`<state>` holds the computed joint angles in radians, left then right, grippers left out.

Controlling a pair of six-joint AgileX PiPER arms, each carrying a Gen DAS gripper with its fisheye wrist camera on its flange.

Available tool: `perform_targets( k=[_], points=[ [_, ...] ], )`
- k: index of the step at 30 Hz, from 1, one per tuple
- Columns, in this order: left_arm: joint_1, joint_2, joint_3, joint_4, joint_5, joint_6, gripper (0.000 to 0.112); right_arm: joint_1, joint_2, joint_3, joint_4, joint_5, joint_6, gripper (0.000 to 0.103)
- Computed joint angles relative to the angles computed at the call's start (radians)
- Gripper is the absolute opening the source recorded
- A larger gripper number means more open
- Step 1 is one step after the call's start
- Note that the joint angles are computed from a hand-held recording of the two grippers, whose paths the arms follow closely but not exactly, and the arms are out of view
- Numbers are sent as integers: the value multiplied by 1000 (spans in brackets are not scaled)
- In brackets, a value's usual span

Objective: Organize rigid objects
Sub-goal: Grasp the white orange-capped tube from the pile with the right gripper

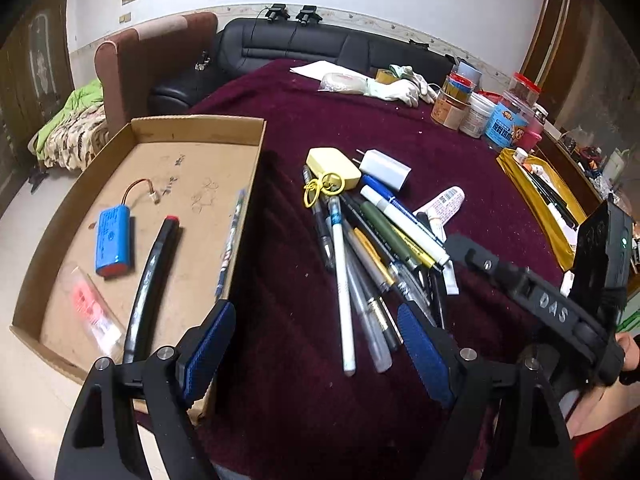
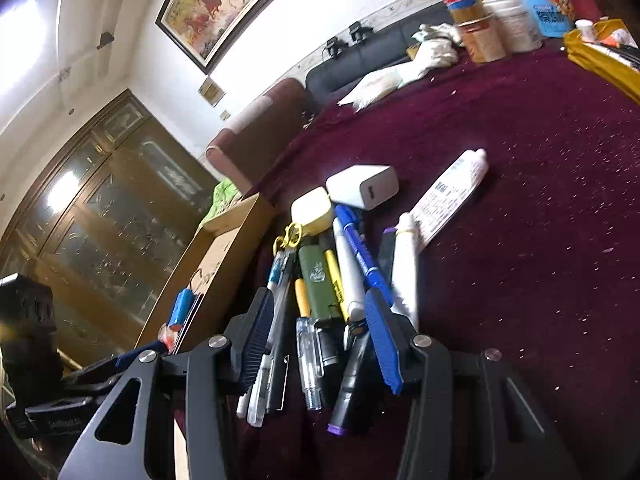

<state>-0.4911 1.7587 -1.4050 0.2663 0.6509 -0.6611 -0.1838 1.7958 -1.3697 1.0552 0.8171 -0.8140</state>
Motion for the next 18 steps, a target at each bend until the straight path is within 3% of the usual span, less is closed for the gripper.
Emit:
perform_targets(
  k=[5, 6, 8, 13, 15, 18],
  points=[
    [21, -41, 60, -36, -35, 29, 87, 62, 17, -97, -284, -72, 237, 46],
    [25, -46, 68, -51, -41, 39, 87, 67, 53, -162, -341, -44, 292, 38],
    [31, -57, 84, -74, -54, 57, 87, 63, 117, -274, -387, 22, 379, 30],
    [32, -74, 95, -80, -57, 68, 86, 102, 265, -562, -607, 176, 604, 30],
    [37, -89, 110, -81, -64, 78, 87, 107, 289, -593, -670, 186, 665, 28],
    [45, -89, 115, -86, -66, 86, 87, 86, 298, -567, -630, 204, 634, 22]
  ],
)
